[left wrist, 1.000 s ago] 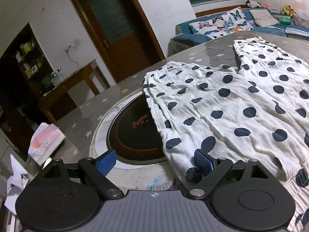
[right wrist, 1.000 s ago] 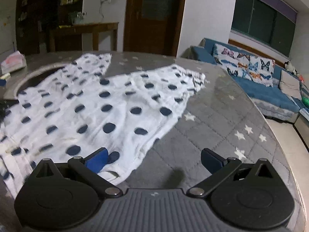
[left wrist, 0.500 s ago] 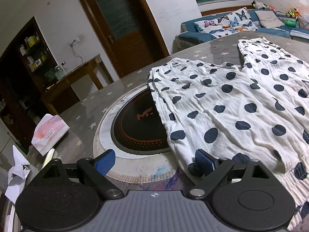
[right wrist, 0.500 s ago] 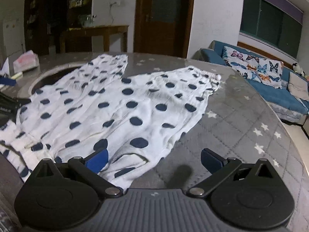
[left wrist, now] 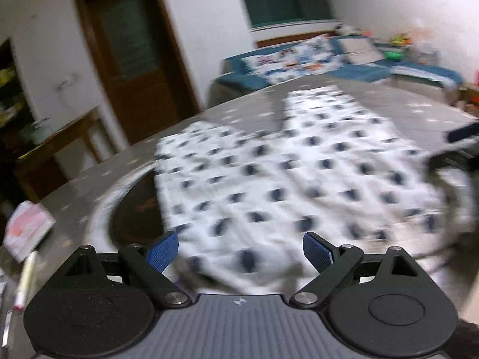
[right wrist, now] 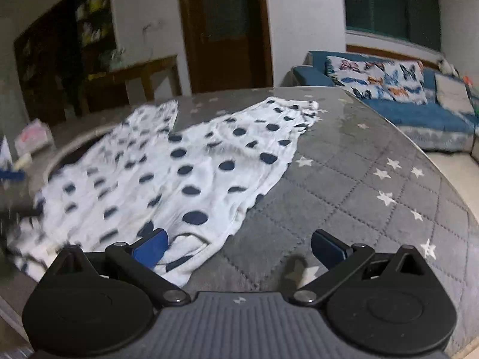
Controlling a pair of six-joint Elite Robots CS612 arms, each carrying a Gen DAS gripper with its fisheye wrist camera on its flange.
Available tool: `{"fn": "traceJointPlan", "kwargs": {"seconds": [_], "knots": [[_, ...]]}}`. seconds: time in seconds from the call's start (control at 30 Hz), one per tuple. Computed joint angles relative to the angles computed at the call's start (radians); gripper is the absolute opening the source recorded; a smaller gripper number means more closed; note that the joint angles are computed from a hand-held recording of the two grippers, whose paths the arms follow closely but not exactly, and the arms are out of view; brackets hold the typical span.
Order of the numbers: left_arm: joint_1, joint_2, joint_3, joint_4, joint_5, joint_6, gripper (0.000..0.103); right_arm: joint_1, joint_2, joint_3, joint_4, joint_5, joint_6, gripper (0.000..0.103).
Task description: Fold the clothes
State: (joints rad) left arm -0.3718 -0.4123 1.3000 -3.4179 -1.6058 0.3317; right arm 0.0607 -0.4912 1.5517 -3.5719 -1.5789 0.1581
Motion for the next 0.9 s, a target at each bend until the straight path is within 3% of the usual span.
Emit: {"fn": "traceJointPlan", "kwargs": {"seconds": [0.2, 0.4, 0.9], "knots": [[-0.016, -0.015, 0.035, -0.011, -0.184, 0.066, 0.091, -0.003, -0.005, 0.013, 0.004, -0.077, 0.034, 0.103], [-0.043, -0.015, 0.035, 0.022, -0.293, 0.124, 0.09, -0.003, 0.002, 0.012, 0.031, -0.12, 0.046, 0.103], [-0.08, 0.01, -0.017, 0.132, -0.29, 0.171, 0.072, 0.009, 0.015, 0.004, 0.019, -0.159, -0.019, 0.103]]}}
